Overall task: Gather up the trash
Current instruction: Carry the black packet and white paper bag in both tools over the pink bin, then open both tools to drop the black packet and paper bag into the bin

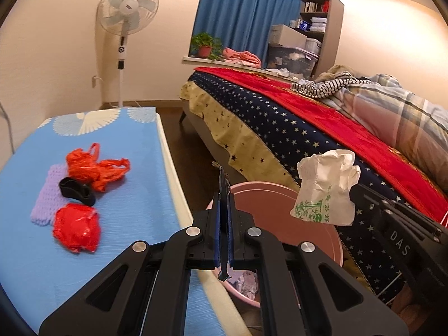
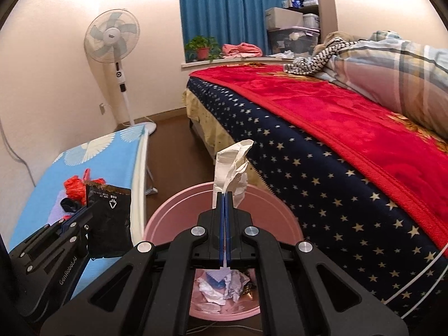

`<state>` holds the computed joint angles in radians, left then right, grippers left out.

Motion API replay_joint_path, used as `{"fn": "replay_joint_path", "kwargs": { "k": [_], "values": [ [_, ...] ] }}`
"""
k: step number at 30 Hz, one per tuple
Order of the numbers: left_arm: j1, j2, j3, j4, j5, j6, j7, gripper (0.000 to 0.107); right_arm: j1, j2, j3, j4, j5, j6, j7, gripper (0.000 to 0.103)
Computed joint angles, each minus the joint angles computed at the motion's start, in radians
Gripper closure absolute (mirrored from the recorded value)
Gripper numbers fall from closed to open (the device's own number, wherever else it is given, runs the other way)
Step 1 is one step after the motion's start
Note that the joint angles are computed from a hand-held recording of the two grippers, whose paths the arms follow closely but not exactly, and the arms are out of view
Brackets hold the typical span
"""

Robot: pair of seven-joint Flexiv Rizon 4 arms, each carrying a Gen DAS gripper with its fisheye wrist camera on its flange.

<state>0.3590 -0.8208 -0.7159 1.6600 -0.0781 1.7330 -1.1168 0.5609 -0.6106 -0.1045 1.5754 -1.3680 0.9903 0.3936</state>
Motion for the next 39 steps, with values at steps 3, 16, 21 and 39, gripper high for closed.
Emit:
{"fn": "replay_joint_path", "kwargs": {
  "k": [3,16,21,39],
  "values": [
    [-0.012,-0.011,0.002,-0.015,-0.001,-0.018,0.011,0.103,-0.002,0.008,0.003,0.013,0.015,-0.020,0.006,0.103],
    [-0.053,-0.028,0.014,-0.041,-0.052,-0.047,0.058,0.103,-0.004,0.004,0.006,0.013,0.049,-0.041,-0.007,0.103],
    [-0.059,-0.034,0.011,-0.051,-0.069,-0.061,0.066,0.103,-0.005,0.004,0.003,0.014,0.053,-0.040,-0.006,0.103],
    [-0.013,-0.021,-0.031,-0.016,-0.122,-0.078,0.101,0.084,0.000,0.023,0.009,0.037,0.065,-0.069,0.024,0.077]
  ]
}}
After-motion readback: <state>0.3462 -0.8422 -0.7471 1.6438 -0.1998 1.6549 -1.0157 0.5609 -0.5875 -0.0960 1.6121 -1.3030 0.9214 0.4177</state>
